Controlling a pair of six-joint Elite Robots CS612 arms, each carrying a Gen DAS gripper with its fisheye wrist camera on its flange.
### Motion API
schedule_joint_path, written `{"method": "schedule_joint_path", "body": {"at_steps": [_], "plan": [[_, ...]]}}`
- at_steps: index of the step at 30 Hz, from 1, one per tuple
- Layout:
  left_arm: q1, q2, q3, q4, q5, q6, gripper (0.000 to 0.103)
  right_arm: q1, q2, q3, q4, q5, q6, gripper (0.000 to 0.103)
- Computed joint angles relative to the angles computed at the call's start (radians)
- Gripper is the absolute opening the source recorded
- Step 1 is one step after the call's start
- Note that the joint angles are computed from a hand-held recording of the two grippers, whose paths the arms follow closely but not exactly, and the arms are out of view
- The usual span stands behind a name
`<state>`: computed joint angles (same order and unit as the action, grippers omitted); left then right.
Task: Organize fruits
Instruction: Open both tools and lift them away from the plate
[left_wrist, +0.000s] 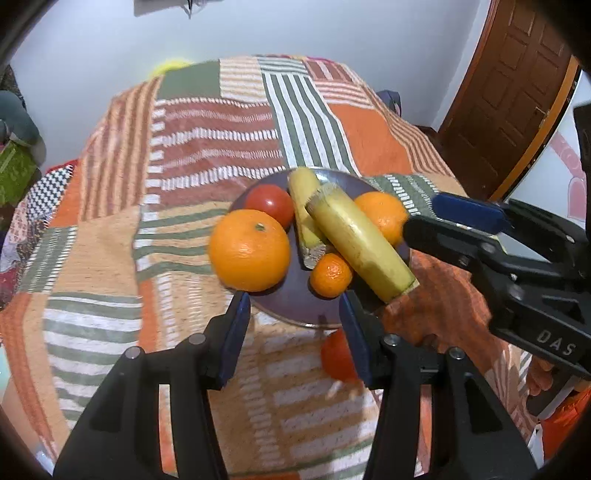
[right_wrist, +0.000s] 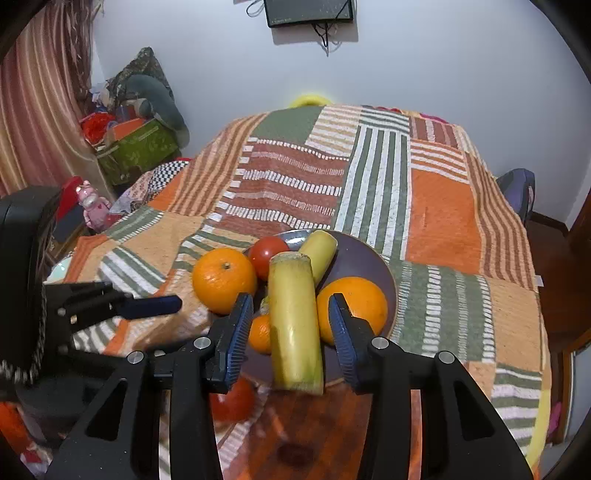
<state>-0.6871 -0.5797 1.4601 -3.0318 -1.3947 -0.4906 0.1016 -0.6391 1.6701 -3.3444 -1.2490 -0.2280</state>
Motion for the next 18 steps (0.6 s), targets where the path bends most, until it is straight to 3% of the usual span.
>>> {"method": "schedule_joint_path", "body": {"at_steps": [10, 18], "plan": [[-0.018, -0.077, 0.139, -0.052, 0.061, -0.012, 0.05, 0.003, -0.053, 0.108, -0.08, -0.011, -0.01, 0.046], [-0.037, -0.117, 0.247, -0.071, 0.066, -0.037, 0.05, 0.004, -0.075, 0.176, -0.105, -0.015, -0.011, 0.048]]}}
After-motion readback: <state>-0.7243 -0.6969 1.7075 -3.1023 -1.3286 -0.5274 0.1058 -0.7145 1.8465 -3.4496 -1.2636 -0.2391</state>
